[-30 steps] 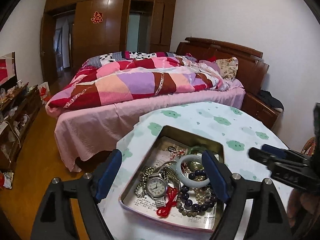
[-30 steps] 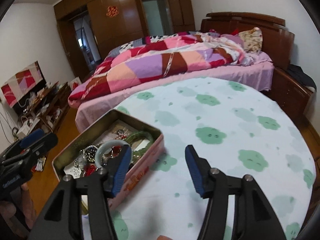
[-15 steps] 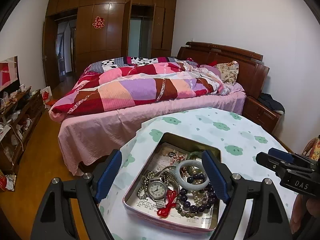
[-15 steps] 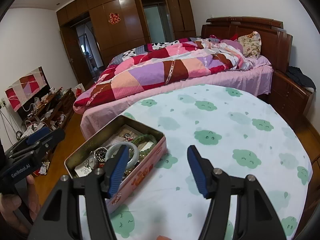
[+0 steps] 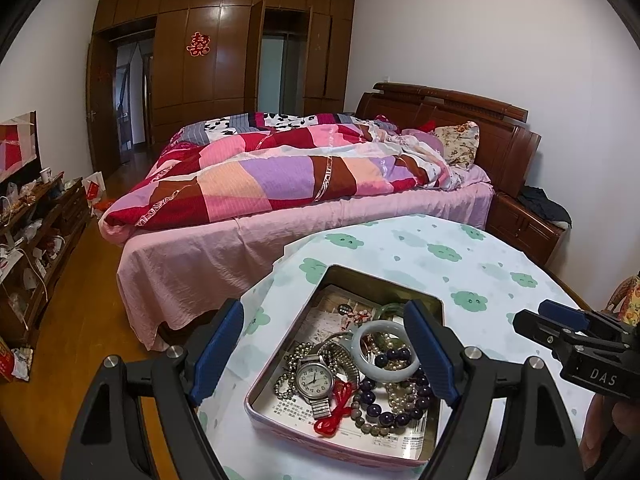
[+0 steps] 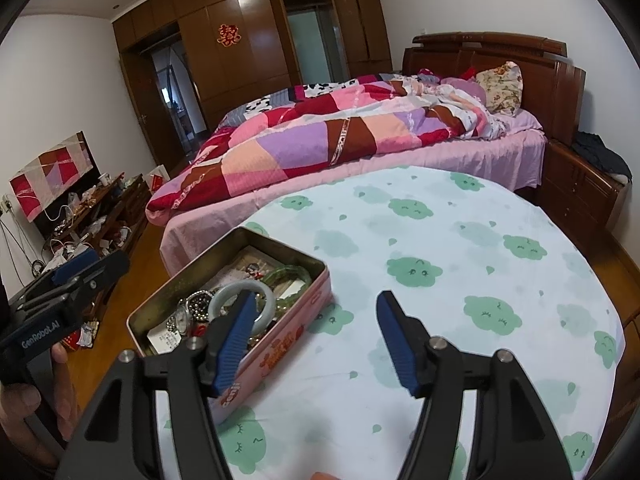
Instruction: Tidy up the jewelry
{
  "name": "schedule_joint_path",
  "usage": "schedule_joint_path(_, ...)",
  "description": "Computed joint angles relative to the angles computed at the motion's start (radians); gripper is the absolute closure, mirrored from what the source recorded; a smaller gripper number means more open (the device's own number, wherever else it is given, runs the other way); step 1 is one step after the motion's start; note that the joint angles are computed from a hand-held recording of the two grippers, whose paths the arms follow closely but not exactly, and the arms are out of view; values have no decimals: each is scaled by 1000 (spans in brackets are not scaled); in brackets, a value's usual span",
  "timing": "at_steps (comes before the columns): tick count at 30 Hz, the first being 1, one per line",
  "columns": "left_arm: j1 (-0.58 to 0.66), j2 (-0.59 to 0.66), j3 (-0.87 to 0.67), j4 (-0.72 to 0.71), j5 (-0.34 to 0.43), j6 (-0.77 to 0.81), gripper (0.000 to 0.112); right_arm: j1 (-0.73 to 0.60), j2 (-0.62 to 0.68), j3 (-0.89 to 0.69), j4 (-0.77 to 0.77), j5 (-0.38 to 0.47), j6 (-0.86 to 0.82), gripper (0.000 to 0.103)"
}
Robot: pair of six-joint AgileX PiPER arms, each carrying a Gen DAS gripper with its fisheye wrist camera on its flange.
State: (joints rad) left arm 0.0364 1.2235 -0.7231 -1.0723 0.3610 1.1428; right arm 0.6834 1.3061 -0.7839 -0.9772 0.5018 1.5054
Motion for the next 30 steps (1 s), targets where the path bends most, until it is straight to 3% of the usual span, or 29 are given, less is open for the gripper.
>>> schedule_joint_path(30,-5,25,-4,-24,-12,24,30,0,7,6,-5,-10,12,37)
